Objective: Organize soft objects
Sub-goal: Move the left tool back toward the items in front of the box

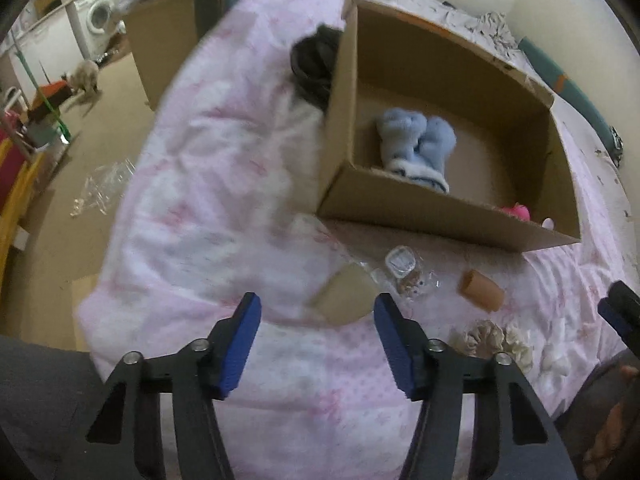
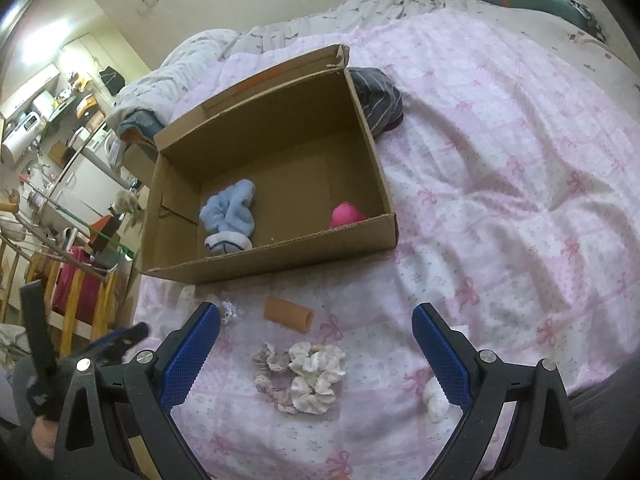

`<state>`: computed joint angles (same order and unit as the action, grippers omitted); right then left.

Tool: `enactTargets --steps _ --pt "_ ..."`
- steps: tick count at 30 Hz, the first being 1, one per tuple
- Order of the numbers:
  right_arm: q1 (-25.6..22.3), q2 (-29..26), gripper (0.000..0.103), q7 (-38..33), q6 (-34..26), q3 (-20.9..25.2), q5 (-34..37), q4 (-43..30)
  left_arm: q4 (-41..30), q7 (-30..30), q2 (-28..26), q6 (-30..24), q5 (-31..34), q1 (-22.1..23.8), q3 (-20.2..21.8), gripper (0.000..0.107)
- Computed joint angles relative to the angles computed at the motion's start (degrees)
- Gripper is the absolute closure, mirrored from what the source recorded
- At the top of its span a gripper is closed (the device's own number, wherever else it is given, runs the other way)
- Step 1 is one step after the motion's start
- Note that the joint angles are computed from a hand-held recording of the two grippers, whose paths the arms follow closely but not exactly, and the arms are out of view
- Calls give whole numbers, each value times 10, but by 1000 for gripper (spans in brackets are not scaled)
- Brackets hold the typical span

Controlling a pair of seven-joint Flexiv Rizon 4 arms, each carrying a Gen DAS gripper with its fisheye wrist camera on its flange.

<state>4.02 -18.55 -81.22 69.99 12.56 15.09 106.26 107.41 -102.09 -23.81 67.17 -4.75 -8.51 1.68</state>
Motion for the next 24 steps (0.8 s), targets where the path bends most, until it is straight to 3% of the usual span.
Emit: enactTargets --steps 2,5,10,14,18,20,24 --pt "-1 -4 0 -2 -5 2 3 -5 -16 -14 -17 -5 17 -11 11 64" --pt "-3 -6 1 -8 -10 4 7 -8 -26 -1 -40 -11 -8 4 -9 74" --pt "-5 -6 1 -7 -18 4 14 -11 -24 27 -52 -10 -40 16 -29 75" --pt "-7 -8 0 -10 -24 5 23 -16 -22 62 -55 -7 -58 21 -44 78" --pt "-4 -10 0 -12 -26 3 21 -17 -13 92 -53 -3 -91 30 -62 96" --pt "-3 -9 1 -11 -25 1 19 -15 6 130 -46 18 -131 50 -92 100" --pt "-1 -9 1 -4 -25 -1 17 -14 15 148 -29 24 -142 40 -85 100"
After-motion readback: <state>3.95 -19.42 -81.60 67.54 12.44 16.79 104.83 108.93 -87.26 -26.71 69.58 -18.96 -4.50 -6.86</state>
